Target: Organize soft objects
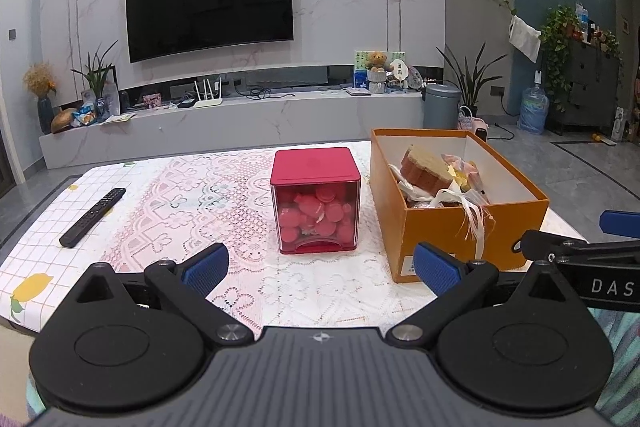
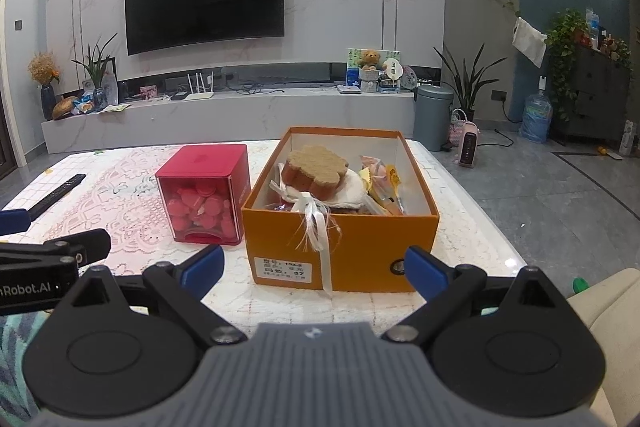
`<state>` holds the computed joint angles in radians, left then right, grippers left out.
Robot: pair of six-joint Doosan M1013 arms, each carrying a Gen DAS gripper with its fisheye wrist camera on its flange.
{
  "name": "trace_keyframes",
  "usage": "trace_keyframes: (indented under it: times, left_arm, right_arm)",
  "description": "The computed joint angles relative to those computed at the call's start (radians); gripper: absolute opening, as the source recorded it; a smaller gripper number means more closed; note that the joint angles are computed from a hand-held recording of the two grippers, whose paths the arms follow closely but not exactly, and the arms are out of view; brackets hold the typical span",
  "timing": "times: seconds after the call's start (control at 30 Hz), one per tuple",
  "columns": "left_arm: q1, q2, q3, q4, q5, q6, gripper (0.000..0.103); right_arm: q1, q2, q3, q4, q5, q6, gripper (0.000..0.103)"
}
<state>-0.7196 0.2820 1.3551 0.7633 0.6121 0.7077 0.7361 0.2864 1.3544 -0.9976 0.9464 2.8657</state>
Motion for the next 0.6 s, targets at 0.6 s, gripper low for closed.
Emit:
trace_keyframes:
  times: [0.6]
  left_arm:
    - [-0.002,-0.003,-0.001,0.01,0.006,-0.004,0.103]
  right_arm:
    - [0.004,0.006,-0.006,0.003,0.005,-0.011,0.095]
